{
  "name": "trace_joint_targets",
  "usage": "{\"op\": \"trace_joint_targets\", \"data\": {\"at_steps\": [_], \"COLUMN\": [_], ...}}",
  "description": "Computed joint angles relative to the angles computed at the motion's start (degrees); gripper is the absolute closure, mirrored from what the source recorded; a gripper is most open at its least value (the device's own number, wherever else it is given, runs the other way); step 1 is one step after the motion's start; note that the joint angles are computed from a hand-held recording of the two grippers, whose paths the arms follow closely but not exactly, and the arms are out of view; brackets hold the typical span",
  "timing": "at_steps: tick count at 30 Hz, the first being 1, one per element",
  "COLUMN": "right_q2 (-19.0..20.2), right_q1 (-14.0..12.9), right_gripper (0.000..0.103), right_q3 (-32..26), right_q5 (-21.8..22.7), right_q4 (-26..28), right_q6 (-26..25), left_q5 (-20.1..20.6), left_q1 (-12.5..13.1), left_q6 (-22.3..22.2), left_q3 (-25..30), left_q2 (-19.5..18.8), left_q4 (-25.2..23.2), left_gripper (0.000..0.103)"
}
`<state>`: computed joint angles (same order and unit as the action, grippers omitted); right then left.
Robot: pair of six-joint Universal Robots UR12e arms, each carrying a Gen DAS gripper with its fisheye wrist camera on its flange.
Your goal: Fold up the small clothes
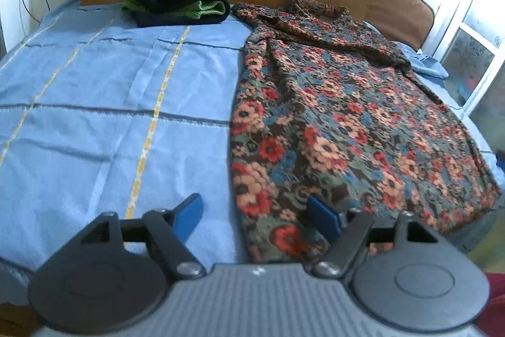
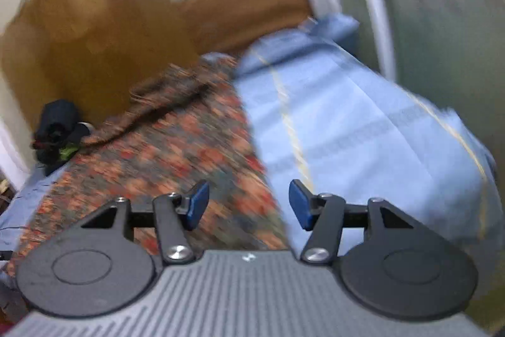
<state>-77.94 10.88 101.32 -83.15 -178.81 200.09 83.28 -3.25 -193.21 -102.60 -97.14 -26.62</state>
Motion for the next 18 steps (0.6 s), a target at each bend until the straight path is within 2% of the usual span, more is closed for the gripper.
{"op": "trace_joint_targets", "data": {"at_steps": [3,5,10,15,18], "right_q2": [2.10,4.19,10.66,15.49,17.74], "right_q1": [1.36,2.27,6.06,11.24,13.04], "right_gripper": [0.044,0.044,0.044,0.044,0.044], "right_q3": [-4.67,-8.66,-19.30,-26.98,-30.20], "right_q5": [5.05,11.06,25.67,32.09,33.63], "right_q4": [0.27,2.27,12.10,20.90,25.29], "right_q6": [-5.35,-8.16,-14.52,-27.45,-31.01], "left_q5": [-1.39,-1.99,-6.08,-9.05,-10.62], "left_q1": [0.16,0.28,1.69,3.19,3.51], "left_q6": [-1.36,-2.81,-8.32,-12.31,-13.88], "left_q3": [-1.37,-2.37,-5.32,-7.63,-8.18], "left_q2": [0.66,1.05,2.43,3.67,3.51], "left_q4": [1.85,3.78,8.42,11.60,13.54], "left_gripper": [0.023,0.023,0.023,0.027,0.027]}}
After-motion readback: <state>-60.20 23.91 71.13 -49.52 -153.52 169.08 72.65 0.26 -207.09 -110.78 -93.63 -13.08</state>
